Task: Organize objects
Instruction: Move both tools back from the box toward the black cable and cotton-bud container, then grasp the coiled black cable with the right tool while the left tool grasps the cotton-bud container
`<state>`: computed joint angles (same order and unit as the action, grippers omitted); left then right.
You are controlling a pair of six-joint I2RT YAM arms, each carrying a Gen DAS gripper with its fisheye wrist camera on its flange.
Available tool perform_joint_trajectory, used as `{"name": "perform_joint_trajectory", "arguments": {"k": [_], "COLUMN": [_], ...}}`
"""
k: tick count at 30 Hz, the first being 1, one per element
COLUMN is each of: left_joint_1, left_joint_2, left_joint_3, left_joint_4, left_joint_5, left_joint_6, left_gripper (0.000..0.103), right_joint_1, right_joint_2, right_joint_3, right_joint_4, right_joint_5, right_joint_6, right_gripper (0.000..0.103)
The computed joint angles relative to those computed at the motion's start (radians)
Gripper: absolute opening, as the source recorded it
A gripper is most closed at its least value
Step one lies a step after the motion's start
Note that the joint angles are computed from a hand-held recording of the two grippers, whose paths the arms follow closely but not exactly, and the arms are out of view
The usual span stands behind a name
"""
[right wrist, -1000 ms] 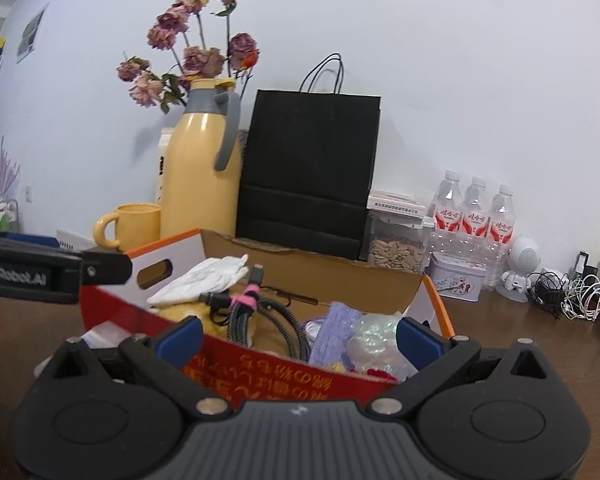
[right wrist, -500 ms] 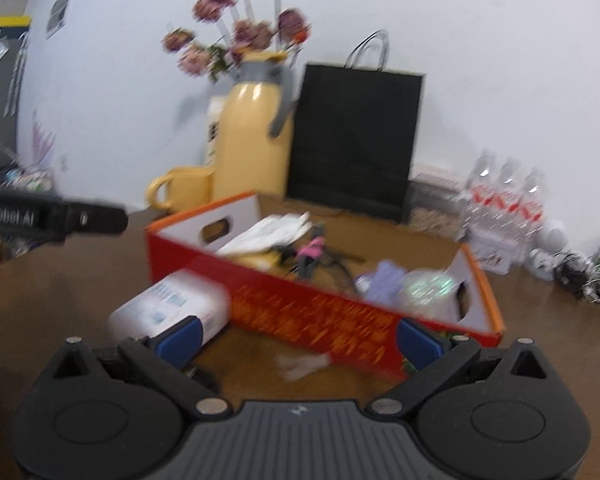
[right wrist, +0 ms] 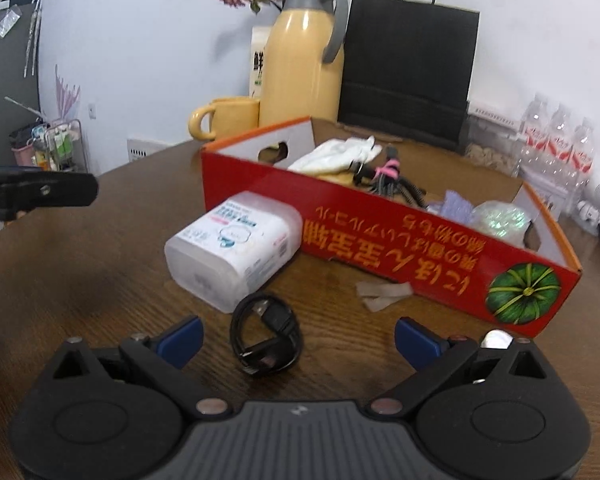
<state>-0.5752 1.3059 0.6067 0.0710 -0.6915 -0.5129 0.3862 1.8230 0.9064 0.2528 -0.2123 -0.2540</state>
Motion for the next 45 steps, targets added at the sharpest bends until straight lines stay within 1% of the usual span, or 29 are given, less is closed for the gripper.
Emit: {"name": "perform_joint_trajectory", "arguments": {"k": [2, 3, 4, 6, 9, 11, 13, 15, 21, 31, 38, 45], "left_joint_1": [0.004, 0.003, 0.002, 0.004, 0.004, 0.004, 0.004, 0.002, -0.003, -0.017, -0.039, -0.050], "left_joint_2": [-0.006, -0.007, -0.008, -0.006, 0.000, 0.003, 0.003, 0.004, 0.013, 0.071, 0.140, 0.250], "left_joint_3": [-0.009, -0.011, -0.015, -0.016, -0.016, -0.016, -0.015, -0.015, -0.007, 0.044, 0.109, 0.213], "left_joint_4": [-0.005, -0.008, -0.009, -0.011, -0.013, -0.014, -0.014, -0.014, -0.018, -0.024, -0.035, -0.044], "left_joint_5": [0.008, 0.009, 0.010, 0.014, 0.016, 0.017, 0.016, 0.015, 0.014, 0.009, 0.006, 0.027], "left_joint_6": [-0.012, -0.018, -0.023, -0.028, -0.038, -0.040, -0.041, -0.042, -0.044, -0.039, -0.035, -0.029], "left_gripper": [0.103, 0.103, 0.103, 0.103, 0.103, 0.103, 0.103, 0.103, 0.103, 0.103, 0.103, 0.103], "right_joint_1": [0.004, 0.007, 0.008, 0.009, 0.007, 0.002, -0.001, 0.000, 0.001, -0.019, -0.061, -0.134], "right_joint_2": [0.012, 0.015, 0.019, 0.023, 0.024, 0.024, 0.024, 0.021, 0.021, 0.003, -0.021, -0.024], "right_joint_3": [0.018, 0.022, 0.027, 0.033, 0.040, 0.042, 0.044, 0.041, 0.031, -0.006, -0.040, -0.048], "right_joint_4": [-0.022, -0.029, -0.037, -0.051, -0.066, -0.073, -0.078, -0.076, -0.055, 0.008, 0.075, 0.134], "right_joint_5": [0.003, 0.004, 0.004, -0.008, -0.028, -0.051, -0.070, -0.077, -0.077, -0.094, -0.126, -0.154], "right_joint_6": [0.002, 0.001, 0.000, -0.004, 0.005, 0.005, 0.005, 0.005, 0.005, 0.013, 0.026, 0.049], "right_gripper": [0.095, 0.090, 0.081, 0.073, 0.072, 0.064, 0.049, 0.040, 0.039, 0.036, 0.036, 0.036]}}
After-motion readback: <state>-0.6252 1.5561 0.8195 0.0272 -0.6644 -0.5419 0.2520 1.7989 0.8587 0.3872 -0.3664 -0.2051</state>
